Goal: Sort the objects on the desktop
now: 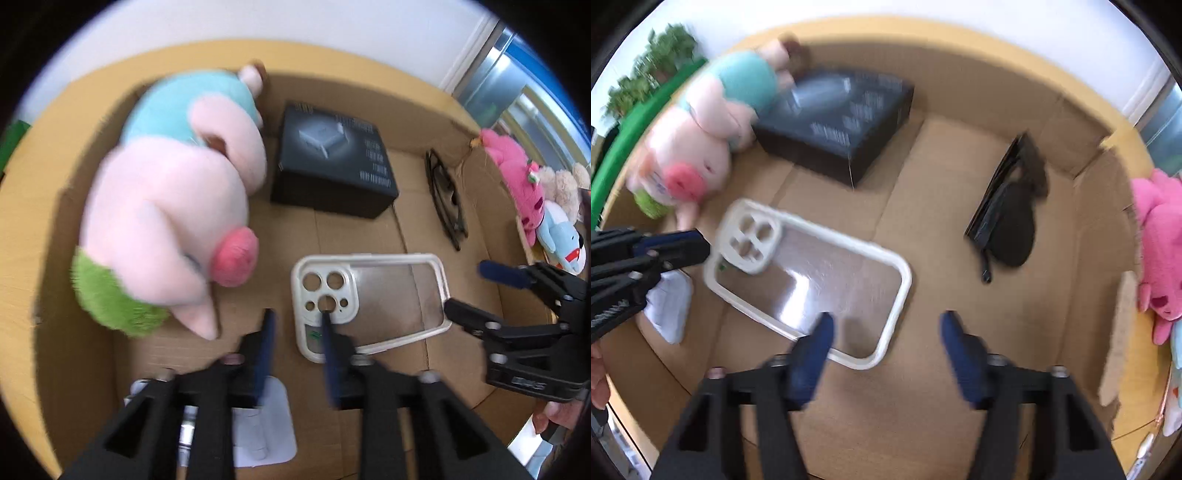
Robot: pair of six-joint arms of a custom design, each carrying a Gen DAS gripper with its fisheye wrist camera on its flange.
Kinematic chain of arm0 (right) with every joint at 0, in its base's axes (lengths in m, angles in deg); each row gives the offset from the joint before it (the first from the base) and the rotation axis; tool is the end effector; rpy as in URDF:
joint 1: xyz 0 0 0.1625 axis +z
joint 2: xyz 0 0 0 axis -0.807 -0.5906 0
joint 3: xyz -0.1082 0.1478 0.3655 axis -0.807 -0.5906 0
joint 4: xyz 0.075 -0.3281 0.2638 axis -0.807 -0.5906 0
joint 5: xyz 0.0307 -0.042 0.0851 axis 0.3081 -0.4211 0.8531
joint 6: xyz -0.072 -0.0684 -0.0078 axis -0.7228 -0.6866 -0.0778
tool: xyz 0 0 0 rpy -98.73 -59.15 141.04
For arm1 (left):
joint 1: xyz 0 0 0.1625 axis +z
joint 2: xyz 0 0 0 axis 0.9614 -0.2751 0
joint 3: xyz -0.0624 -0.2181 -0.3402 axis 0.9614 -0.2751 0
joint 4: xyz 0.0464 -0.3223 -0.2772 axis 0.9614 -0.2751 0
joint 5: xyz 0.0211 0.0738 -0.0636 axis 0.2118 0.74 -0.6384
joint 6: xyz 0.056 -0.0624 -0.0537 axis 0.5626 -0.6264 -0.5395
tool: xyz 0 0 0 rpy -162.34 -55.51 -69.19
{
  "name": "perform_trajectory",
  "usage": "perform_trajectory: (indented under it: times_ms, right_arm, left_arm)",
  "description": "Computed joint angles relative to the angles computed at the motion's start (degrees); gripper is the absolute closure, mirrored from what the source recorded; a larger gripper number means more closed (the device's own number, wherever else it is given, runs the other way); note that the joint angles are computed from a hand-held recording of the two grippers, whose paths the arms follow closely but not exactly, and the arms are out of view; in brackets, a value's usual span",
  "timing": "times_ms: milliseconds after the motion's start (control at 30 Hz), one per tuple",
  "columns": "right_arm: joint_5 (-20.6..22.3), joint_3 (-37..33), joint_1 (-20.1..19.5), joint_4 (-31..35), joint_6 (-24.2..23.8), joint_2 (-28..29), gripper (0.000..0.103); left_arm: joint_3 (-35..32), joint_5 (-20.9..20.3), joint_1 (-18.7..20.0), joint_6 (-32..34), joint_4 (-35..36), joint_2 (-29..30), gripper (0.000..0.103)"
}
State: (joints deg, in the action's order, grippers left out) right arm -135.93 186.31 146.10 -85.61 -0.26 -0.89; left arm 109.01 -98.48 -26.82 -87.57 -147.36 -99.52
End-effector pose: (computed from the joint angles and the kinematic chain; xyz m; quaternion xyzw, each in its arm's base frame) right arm 0.0962 -0.5787 0.2021 0.1895 -0.9130 0.1018 0.3467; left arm -0.2949 -0.6010 0.0353 0.1413 0.9402 -0.1590 0.2660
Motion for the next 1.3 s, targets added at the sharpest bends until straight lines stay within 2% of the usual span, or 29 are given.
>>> perform_trajectory:
  times_ms: [33,133,167,200,267,333,400,467,500,567,700,767,833,1000,1300]
  right_arm:
    - [1.00,1.53,0.14,-3.39,-1.30,-0.99,0.030]
    - [5.31,8.88,0.88,-17.28,-5.02,-5.97,0.016]
    - [7.59,11.86,0.92,-22.44,-6.58,-7.83,0.005]
    - [10.23,15.96,1.01,-28.44,-8.24,-10.53,0.000]
    - [14.71,19.25,0.46,-37.45,-10.82,-11.54,0.000]
    - [18.80,24.18,-0.97,-45.51,-11.05,-12.93,0.000]
    - [20.60,25.15,-1.50,-50.89,-10.16,-10.70,0.000]
    - [19.88,26.15,-2.40,-55.80,-9.87,-8.47,0.000]
    - [18.96,26.35,-2.98,-57.07,-8.99,-7.86,0.000]
    - [20.19,27.07,-5.03,-59.84,-8.30,-6.78,0.000]
    - [20.14,28.95,-6.58,-66.97,-13.19,-3.92,0.000]
    - [22.46,30.43,-7.66,-70.69,-13.81,-3.46,0.000]
    - [23.64,30.65,-8.31,-73.03,-14.20,-2.50,0.000]
    - [26.80,31.75,-9.78,-78.18,-15.55,-0.95,0.000]
    - [26.29,31.50,-9.35,-77.75,-15.43,-1.06,0.000]
  left_arm:
    - [2.17,1.43,-0.79,0.92,-3.77,-1.08,0.065]
    - [11.96,6.52,-4.57,6.37,-21.69,-5.10,0.054]
    - [14.51,8.65,-5.89,8.21,-27.69,-5.39,0.044]
    - [17.63,12.50,-8.13,9.21,-33.69,-5.86,0.032]
    - [22.02,20.96,-12.46,11.91,-45.69,-4.42,0.024]
    - [25.32,30.12,-16.78,16.86,-57.69,-1.15,0.023]
    - [25.36,33.41,-18.03,22.68,-67.12,3.06,0.020]
    - [25.93,34.04,-17.66,21.16,-67.07,4.36,0.020]
    - [26.37,33.66,-17.25,18.29,-64.20,4.14,0.020]
    - [26.13,32.32,-16.23,14.76,-59.70,4.35,0.020]
    - [26.48,32.68,-16.50,12.19,-56.47,5.75,0.020]
    - [26.58,31.63,-16.03,12.16,-56.82,6.52,0.020]
    - [27.14,31.19,-16.03,14.72,-61.99,7.59,0.020]
    - [27.54,30.45,-16.16,19.27,-67.56,8.58,0.018]
    - [27.28,30.18,-15.86,20.21,-68.65,8.98,0.016]
